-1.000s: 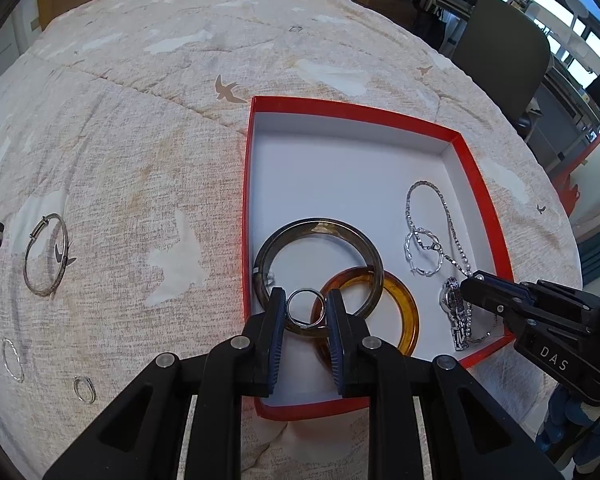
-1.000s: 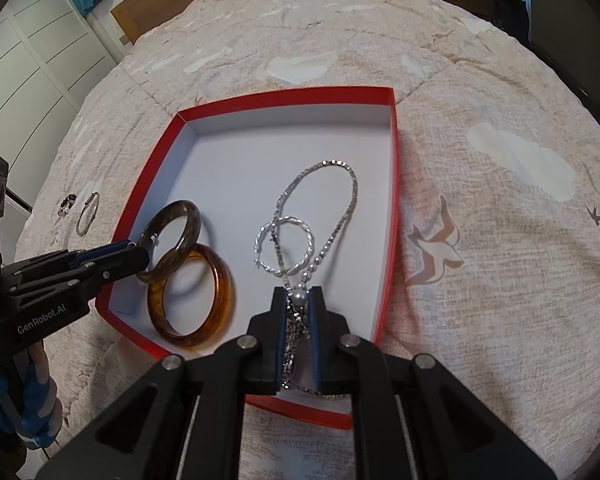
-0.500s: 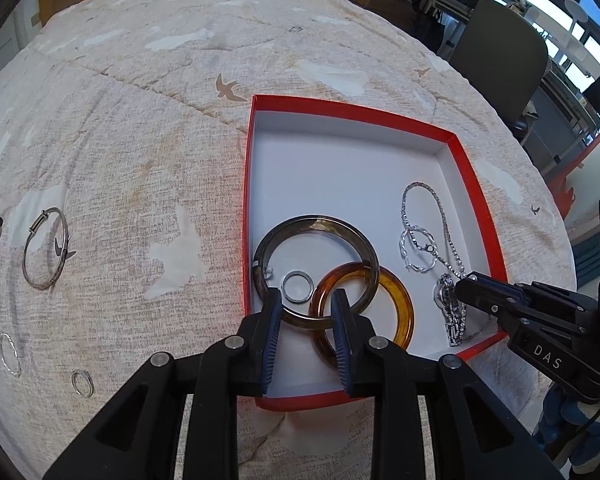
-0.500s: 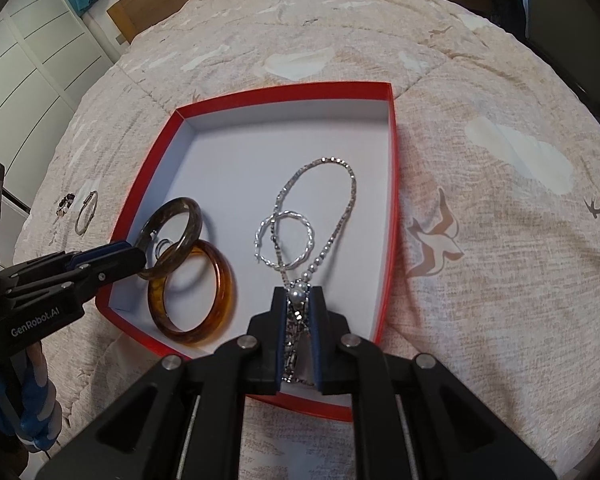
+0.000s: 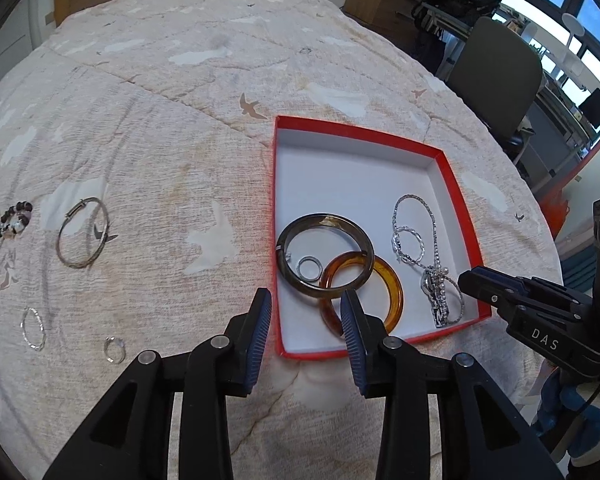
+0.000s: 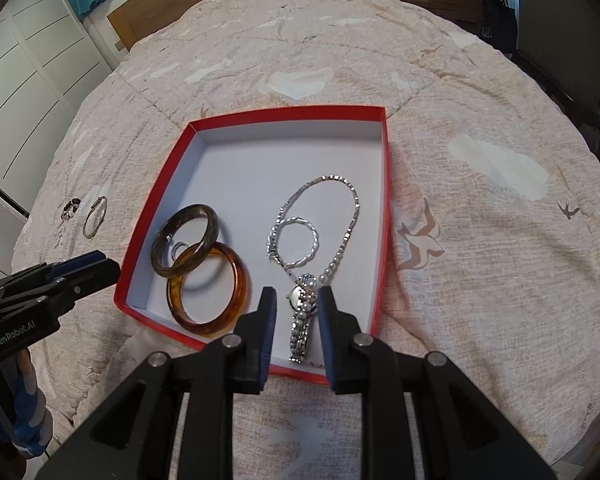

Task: Organize jewelry
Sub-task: 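Withdraw both tools from the box toward the remaining jewelry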

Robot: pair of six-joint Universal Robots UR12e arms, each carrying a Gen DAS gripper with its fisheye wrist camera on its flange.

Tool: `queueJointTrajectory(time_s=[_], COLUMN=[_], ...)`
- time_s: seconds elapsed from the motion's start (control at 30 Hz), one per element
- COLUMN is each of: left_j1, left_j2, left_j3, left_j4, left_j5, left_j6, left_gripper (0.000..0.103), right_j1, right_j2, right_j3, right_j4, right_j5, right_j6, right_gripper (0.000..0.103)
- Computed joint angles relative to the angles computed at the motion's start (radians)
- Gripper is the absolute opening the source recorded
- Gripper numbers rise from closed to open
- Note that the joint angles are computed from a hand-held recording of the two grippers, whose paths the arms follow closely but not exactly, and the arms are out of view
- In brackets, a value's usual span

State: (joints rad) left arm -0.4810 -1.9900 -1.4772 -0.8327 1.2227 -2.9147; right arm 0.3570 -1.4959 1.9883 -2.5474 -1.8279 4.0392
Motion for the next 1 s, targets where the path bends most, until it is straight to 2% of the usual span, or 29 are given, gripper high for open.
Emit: queueJointTrajectory(time_s=[0.23, 0.57, 1.0], left_j1=[0.027, 0.095, 0.175], left_j2=[0.047, 0.127, 0.230], left_j3=[-0.048, -0.130, -0.243], left_j4=[0.042, 0.108, 0.193], left_j5=[0.005, 0.029, 0.047], left_j6=[-0.014, -0.047, -0.102], left_gripper=[0.036, 0.036, 0.051], right_j1=[0.034, 0.097, 0.184], right_j2=[-0.006, 0.029, 0.076], right_j3=[-0.027, -0.100, -0.192], right_j4=[0.002, -0.012, 0.012], right_j5=[-0.038, -0.071, -0.102], right_j6=[0.008, -0.015, -0.038], right_gripper=[0.021, 0.021, 0.021])
